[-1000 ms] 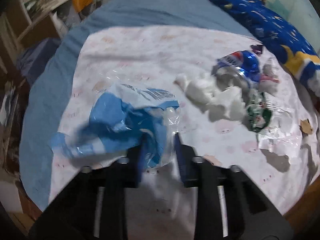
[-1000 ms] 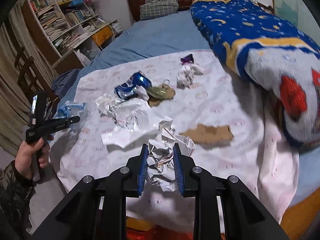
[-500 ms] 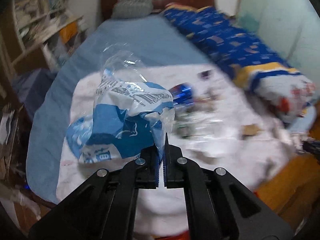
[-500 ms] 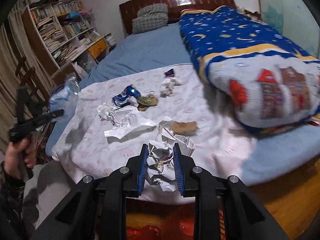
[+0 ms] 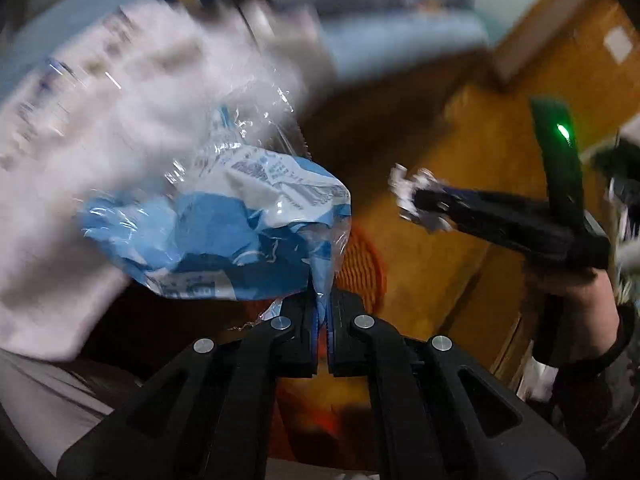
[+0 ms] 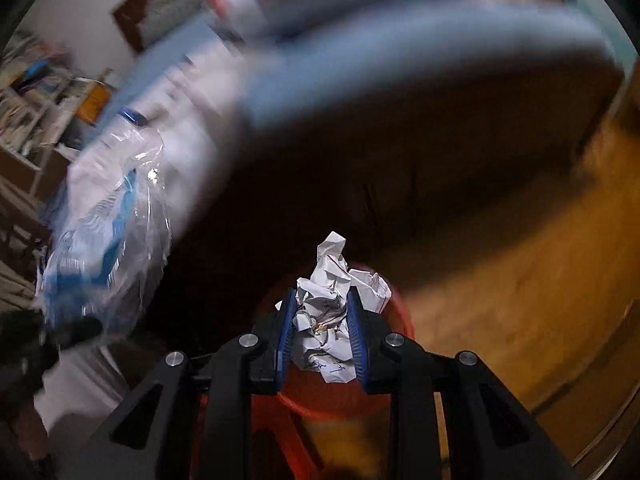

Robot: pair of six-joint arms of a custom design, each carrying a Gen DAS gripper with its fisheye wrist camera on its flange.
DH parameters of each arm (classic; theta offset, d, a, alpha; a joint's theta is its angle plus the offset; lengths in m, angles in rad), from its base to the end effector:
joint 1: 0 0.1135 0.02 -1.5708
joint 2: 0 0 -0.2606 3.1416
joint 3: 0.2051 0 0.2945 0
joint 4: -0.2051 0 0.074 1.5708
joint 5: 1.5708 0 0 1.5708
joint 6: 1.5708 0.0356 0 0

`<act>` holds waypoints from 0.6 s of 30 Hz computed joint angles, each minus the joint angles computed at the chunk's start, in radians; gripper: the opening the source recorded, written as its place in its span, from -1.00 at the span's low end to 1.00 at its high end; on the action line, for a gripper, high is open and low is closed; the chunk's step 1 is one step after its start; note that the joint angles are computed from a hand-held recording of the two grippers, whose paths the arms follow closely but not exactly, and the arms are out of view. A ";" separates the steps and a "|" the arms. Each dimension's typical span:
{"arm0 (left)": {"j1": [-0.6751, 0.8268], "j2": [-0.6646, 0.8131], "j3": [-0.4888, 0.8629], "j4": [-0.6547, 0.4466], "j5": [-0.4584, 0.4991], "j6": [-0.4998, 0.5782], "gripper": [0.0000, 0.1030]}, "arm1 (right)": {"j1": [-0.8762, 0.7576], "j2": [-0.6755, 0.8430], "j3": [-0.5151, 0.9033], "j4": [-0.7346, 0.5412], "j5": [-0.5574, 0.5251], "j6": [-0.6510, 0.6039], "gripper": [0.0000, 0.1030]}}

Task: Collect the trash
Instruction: 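Carry both items to the red basket and open both tools to drop them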

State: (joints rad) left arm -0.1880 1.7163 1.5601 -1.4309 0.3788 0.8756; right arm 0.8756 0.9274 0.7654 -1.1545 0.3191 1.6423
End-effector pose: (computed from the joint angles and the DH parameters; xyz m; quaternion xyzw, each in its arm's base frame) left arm 0.3416 -0.0784 0.2787 0.4967 0.8472 -0.1799 0.0559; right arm 0.1271 0.1349 0.2303 0.3850 0.9007 0.0708 0.1884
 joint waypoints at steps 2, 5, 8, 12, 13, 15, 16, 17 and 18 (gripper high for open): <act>-0.039 0.015 -0.096 0.026 -0.076 -0.014 -0.95 | 0.046 -0.016 -0.158 0.139 -0.053 0.081 -0.50; -0.084 0.054 -0.165 0.075 -0.136 -0.054 -0.95 | 0.076 0.034 -0.345 0.399 -0.130 0.167 -0.49; -0.128 0.068 -0.211 0.136 -0.175 -0.093 -0.95 | 0.075 0.131 -0.459 0.639 -0.176 0.229 -0.48; -0.166 0.077 -0.233 0.181 -0.193 -0.123 -0.95 | 0.054 0.199 -0.492 0.759 -0.195 0.246 -0.44; -0.171 0.066 -0.249 0.182 -0.195 -0.128 -0.95 | 0.052 0.202 -0.491 0.758 -0.193 0.240 -0.40; -0.170 0.061 -0.251 0.179 -0.199 -0.130 -0.95 | 0.029 0.238 -0.467 0.762 -0.195 0.206 -0.30; -0.174 0.060 -0.256 0.186 -0.199 -0.136 -0.95 | 0.022 0.237 -0.463 0.759 -0.197 0.200 -0.15; -0.177 0.062 -0.254 0.186 -0.199 -0.137 -0.95 | 0.022 0.220 -0.466 0.754 -0.191 0.205 -0.15; -0.183 0.075 -0.242 0.187 -0.201 -0.140 -0.95 | -0.008 0.233 -0.462 0.765 -0.196 0.178 -0.15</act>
State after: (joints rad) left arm -0.3706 1.7912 1.3181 -1.2441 0.1779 0.7356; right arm 0.8675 1.1599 0.3032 -0.3892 0.1229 1.8207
